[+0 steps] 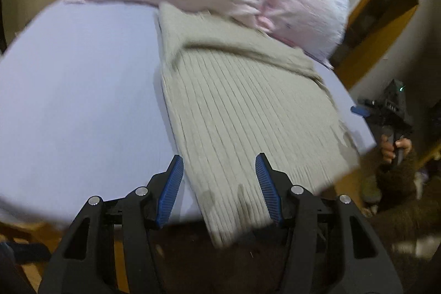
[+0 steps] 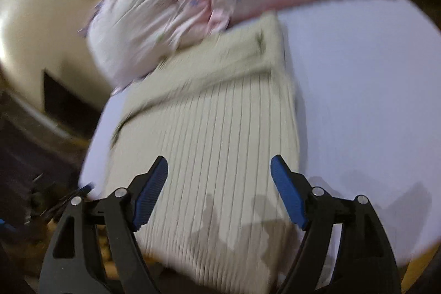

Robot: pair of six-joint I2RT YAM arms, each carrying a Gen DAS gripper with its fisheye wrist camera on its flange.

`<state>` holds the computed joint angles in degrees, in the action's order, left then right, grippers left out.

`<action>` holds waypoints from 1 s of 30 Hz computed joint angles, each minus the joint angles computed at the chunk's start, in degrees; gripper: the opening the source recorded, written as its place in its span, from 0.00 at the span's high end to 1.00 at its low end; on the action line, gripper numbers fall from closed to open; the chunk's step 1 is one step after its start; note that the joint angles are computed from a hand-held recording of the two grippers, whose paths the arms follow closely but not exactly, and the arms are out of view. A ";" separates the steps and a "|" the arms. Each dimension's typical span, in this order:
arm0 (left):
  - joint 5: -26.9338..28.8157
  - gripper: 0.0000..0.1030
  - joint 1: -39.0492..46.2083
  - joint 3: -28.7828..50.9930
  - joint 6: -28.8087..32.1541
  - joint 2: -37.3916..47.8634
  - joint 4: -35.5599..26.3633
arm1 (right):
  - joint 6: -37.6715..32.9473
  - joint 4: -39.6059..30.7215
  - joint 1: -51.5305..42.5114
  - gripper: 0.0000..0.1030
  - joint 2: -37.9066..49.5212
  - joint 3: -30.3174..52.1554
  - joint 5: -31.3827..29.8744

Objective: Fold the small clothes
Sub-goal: 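Grasp the hem with both grippers and fold it up toward the collar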

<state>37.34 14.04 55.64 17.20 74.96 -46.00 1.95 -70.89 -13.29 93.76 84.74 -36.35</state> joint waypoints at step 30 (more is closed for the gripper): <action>14.01 0.92 0.35 0.63 -12.72 2.70 3.72 | -5.32 -4.61 -8.41 0.92 -8.69 -8.76 -20.97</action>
<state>51.35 14.39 56.27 4.48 77.66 -42.29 -3.37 -75.50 -21.70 85.08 75.99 -57.31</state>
